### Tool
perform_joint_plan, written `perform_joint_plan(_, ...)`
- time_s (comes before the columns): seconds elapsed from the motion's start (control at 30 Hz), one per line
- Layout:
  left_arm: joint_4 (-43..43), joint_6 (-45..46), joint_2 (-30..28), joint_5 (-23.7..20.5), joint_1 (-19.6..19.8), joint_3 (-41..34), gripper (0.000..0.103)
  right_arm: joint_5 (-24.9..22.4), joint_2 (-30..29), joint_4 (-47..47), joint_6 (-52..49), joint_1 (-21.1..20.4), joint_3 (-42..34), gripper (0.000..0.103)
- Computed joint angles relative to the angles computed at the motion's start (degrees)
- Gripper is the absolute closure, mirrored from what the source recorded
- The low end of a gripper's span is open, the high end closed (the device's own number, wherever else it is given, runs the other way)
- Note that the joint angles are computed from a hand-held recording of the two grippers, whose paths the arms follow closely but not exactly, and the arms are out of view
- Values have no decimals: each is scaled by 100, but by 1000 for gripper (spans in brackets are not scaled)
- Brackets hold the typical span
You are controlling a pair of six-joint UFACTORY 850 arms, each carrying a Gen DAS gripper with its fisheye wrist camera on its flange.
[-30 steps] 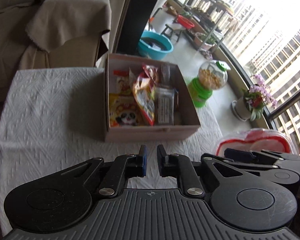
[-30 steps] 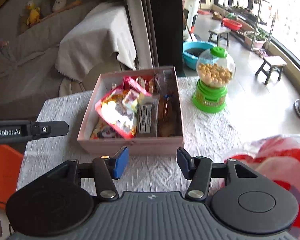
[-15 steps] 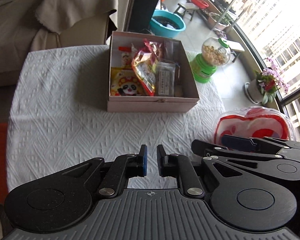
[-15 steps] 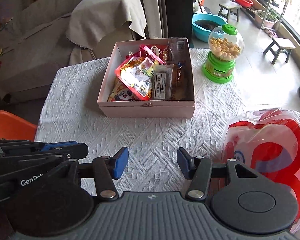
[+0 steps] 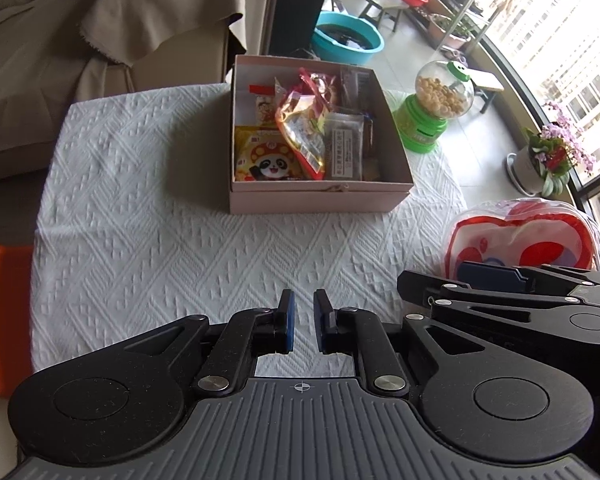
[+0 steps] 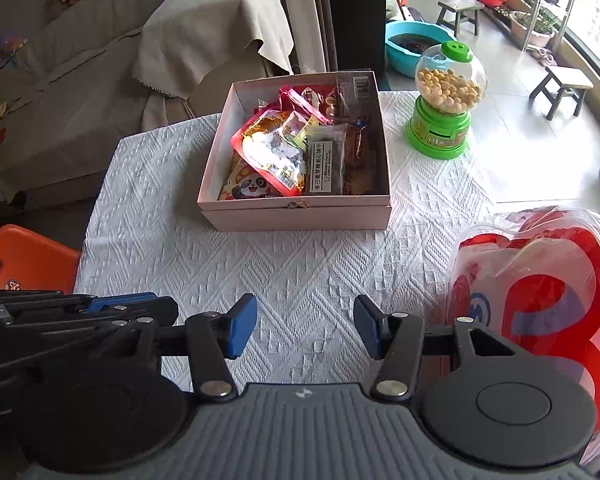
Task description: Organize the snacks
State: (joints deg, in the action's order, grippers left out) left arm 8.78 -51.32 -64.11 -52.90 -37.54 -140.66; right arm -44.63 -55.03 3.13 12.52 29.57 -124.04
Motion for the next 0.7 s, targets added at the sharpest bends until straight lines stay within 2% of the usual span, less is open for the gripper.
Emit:
perform_joint_plan(0.37, 134, -39, 65, -61, -19, 65, 89, 3, 17, 87, -37, -1, 28, 49)
perform_joint_plan(0.7, 135, -74, 213, 60, -12, 309, 89, 32, 57, 151, -72, 2, 95, 49)
